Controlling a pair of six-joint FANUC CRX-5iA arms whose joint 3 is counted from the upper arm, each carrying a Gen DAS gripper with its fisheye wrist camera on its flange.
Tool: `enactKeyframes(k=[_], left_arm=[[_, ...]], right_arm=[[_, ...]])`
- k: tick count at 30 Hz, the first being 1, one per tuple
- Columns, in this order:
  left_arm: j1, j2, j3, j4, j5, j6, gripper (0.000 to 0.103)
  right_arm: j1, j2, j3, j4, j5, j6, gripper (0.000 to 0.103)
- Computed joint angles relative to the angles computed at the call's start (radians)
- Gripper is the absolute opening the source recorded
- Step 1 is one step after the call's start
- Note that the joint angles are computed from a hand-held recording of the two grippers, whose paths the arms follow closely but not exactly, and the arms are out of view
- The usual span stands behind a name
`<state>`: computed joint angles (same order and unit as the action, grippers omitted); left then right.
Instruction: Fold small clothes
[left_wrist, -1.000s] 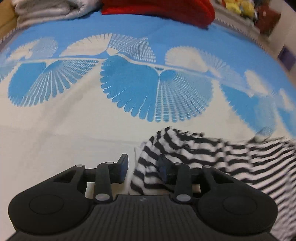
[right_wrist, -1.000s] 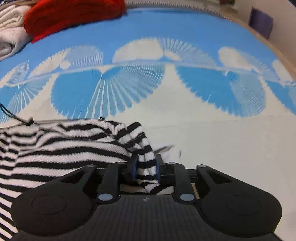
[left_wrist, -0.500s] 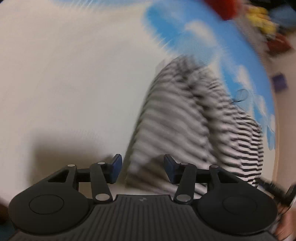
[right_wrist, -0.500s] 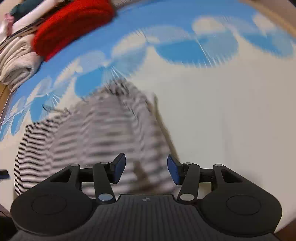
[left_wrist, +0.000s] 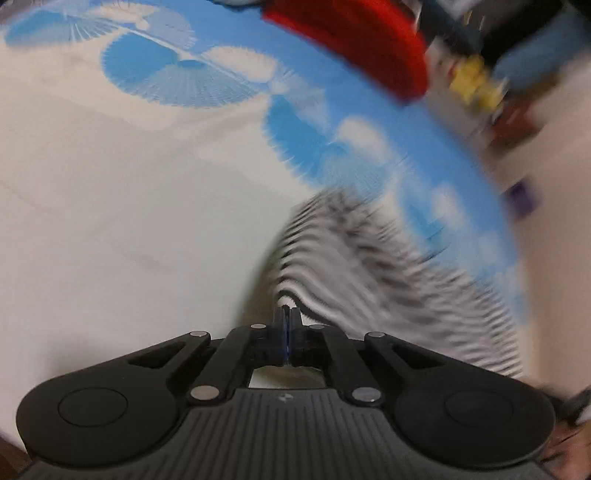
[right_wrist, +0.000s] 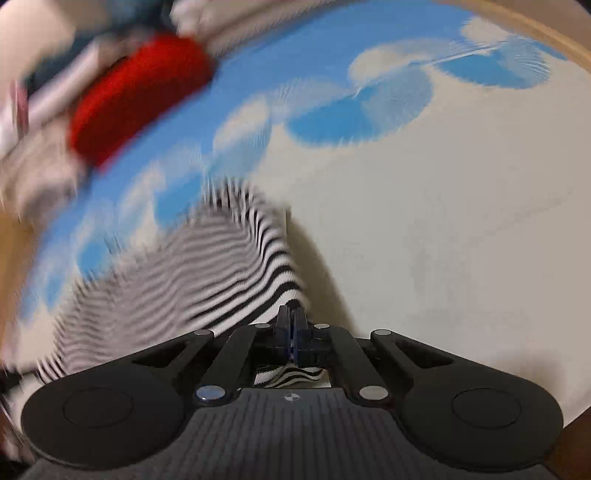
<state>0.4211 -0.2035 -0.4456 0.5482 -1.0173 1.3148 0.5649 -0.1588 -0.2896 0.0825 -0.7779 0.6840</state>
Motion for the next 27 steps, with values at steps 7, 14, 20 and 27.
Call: enactKeyframes(k=[7, 14, 20, 27], left_arm=[[-0.155, 0.135, 0.204, -0.346, -0.179, 0.139, 0.001], [-0.151, 0.045, 0.076, -0.06, 0.047, -0.056, 0.035], [-0.273, 0.179, 0.189, -0.139, -0.076, -0.065, 0.038], [-0.384, 0.198, 0.334, -0.522, 0.028, 0.361, 0.038]], right_arm=[[0.057, 0.143, 0.085, 0.134, -0.324, -0.011, 0.002], [0.046, 0.034, 0.006, 0.073, -0.045, 0.036, 0.04], [0.059, 0.194, 0.165, -0.015, -0.24, 0.225, 0.047], [0.148, 0.197, 0.056, 0.418, -0.182, -0.1, 0.048]])
